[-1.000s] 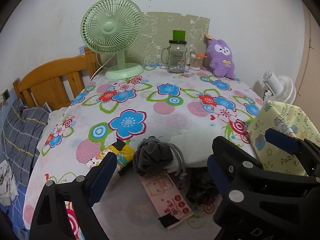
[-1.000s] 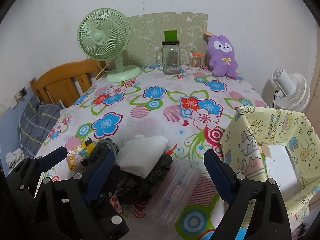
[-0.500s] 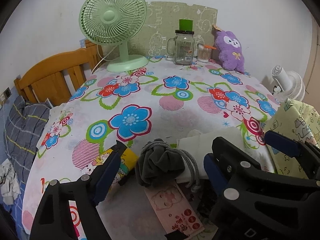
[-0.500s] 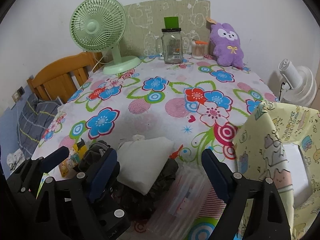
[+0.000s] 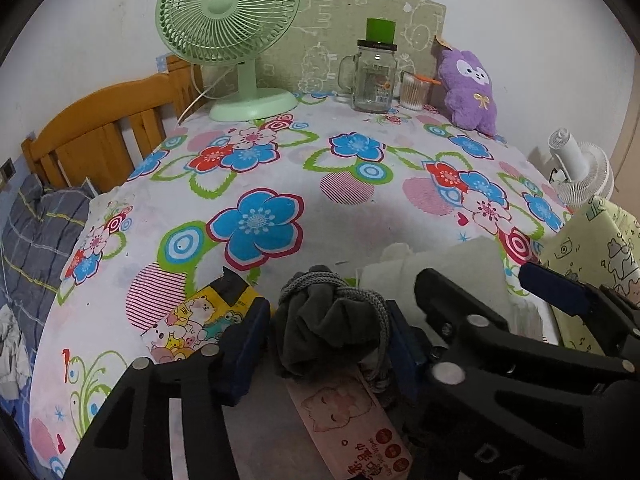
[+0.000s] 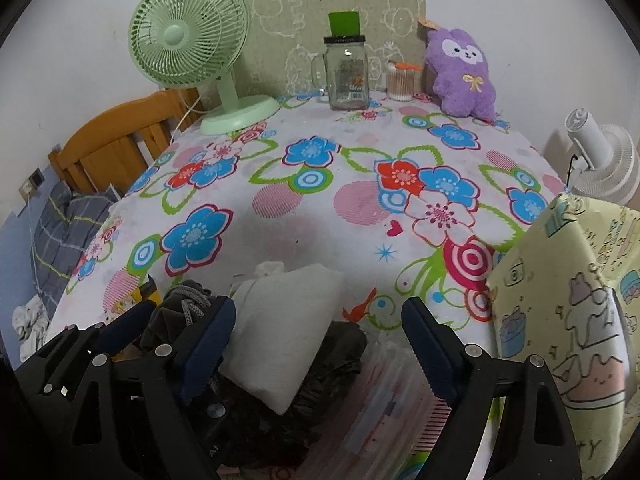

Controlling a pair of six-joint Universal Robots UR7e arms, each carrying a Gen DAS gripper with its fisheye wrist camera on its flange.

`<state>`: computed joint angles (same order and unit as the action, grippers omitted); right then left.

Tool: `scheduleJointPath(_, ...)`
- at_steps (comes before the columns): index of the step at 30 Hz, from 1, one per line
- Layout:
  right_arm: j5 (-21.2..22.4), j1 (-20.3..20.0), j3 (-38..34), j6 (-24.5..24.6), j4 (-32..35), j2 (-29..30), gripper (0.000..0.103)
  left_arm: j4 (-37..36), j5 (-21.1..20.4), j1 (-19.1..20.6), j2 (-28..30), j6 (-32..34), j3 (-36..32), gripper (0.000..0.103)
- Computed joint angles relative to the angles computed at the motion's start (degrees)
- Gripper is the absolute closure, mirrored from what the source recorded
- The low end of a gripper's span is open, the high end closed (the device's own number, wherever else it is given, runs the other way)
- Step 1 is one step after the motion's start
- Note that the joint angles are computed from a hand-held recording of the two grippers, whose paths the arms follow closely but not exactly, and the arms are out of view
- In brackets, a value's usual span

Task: Organize soft objects
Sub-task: 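Grasp the grey sock with the left tool while the right tool grasps the white cloth, then lift the grey sock with the left tool while the right tool lifts the white cloth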

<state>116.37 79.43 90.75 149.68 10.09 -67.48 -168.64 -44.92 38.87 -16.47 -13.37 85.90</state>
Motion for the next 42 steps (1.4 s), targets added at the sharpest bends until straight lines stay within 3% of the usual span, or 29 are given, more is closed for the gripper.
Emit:
scheduleJointPath(7,-1.9,-0.8,-2.5,3.3,4.4,2.1,0.042,0.0,0.5,-0.3,0.4,1.0,0.1,0.053)
scheduleJointPath(10,-2.0,-0.6,-2.8,2.6,4.7,2.4,0.054,0.3,-0.7,0.1,0.0,0.6,0.2,0.054)
scheduleJointPath(16,-1.8,-0.5,-2.4,1.7,4.0,2.2,0.068,0.7,-0.8,0.1,-0.1,0.5,0.1,0.059)
scheduleJointPath(25,-2.2,-0.1,-0.8,0.5,2.2,0.4,0.074,-0.1,-0.9,-0.6,-0.7,0.5,0.7,0.066)
scheduleJointPath(42,-3.1,1.7,2.7,-0.7,0.3,-4.5,0.078,-3.9,0.2,-3.2,-2.5,1.3,2.9,0.068)
